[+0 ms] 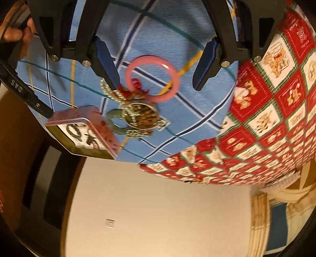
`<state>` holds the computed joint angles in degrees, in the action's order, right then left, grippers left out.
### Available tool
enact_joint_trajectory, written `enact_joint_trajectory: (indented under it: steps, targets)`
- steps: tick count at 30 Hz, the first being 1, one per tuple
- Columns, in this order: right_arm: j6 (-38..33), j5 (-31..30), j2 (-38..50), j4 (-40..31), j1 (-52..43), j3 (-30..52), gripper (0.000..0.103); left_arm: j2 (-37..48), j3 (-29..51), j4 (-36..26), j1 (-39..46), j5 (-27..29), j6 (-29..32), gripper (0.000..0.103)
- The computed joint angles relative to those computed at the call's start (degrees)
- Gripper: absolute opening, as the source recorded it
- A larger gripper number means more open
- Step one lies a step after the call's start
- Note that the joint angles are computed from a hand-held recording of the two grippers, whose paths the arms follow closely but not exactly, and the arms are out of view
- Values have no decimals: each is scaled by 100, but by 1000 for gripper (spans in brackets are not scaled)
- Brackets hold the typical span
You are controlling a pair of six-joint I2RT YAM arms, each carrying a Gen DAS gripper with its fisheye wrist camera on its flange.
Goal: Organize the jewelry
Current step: 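Move both tools back over the remaining jewelry pile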
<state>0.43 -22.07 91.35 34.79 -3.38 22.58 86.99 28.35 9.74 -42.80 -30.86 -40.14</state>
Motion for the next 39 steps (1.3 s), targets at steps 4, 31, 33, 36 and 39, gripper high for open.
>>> enact_joint_trajectory:
  steps: [4,31,33,36,39]
  targets:
    - [11,-21,-102,-88,65,-71,46,-92,-91,88,24,-5,18,76]
    - [55,-188,210,-875,68,328,45,416,317,234,459,404,392,76]
    - [76,-189,311,-1003,45,435,45,456,411,204,474,315,477,76]
    - [40,-228,427,-1166,44,561,46,520,538,184,551,312,624,76]
    - [-8,-332,521,-1313,47,676,45,608,627,235,668,394,751,76]
